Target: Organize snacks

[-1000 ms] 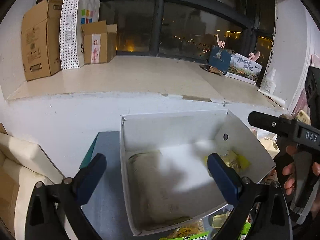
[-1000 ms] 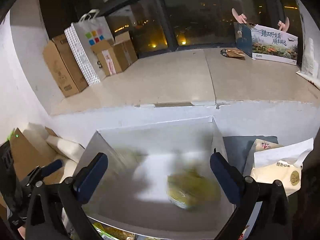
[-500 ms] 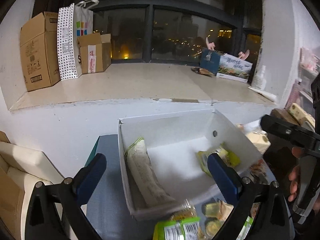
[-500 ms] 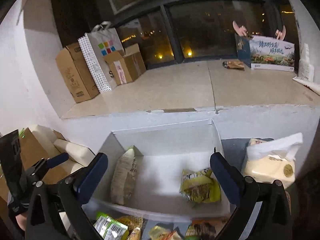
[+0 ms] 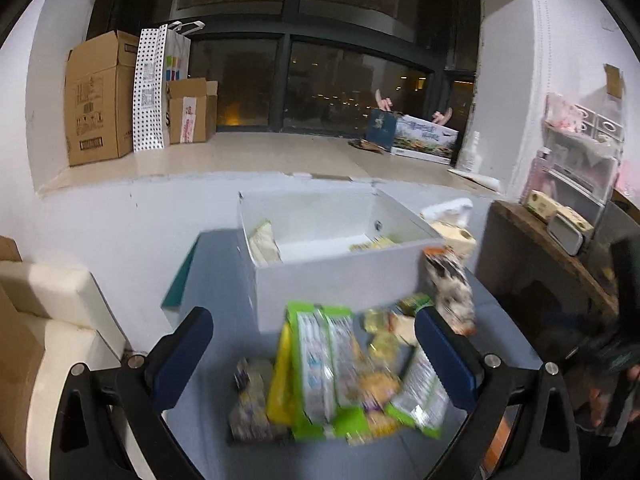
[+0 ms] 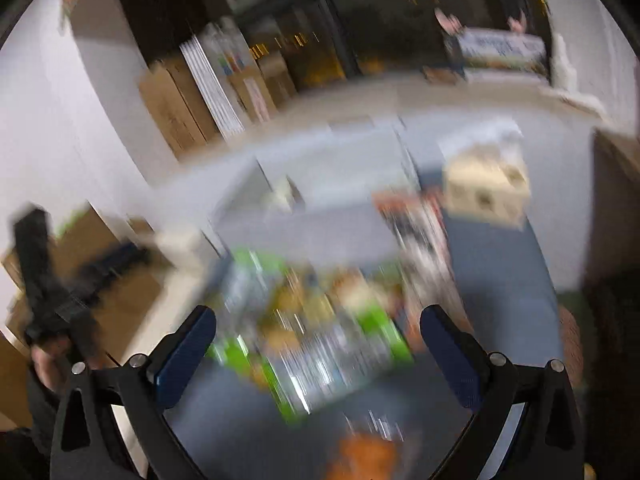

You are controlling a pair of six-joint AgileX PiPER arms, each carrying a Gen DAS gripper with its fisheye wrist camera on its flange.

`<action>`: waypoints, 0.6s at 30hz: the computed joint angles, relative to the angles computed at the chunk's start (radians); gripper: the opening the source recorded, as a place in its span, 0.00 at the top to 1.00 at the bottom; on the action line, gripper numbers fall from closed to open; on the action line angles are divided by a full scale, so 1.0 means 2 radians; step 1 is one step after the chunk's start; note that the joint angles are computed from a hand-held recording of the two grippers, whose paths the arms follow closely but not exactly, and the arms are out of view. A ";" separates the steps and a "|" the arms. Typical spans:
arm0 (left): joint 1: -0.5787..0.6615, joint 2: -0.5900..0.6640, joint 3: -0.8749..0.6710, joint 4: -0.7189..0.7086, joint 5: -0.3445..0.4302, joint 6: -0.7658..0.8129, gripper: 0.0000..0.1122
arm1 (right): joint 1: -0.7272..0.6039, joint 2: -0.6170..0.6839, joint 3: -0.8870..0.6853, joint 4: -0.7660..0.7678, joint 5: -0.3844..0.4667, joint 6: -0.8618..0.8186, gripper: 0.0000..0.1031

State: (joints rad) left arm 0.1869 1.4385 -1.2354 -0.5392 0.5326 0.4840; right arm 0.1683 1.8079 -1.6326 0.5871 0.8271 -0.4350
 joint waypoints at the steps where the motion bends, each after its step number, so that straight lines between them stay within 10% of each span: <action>1: -0.004 -0.011 0.016 0.001 -0.002 -0.001 0.08 | 0.007 -0.015 0.032 -0.047 -0.007 0.039 0.00; 7: -0.032 -0.040 0.076 -0.015 -0.012 0.014 0.08 | 0.057 -0.037 0.142 -0.225 -0.017 0.182 0.00; 18: -0.087 -0.018 0.087 0.070 -0.048 -0.042 0.08 | 0.102 0.033 0.117 -0.300 0.019 0.233 0.00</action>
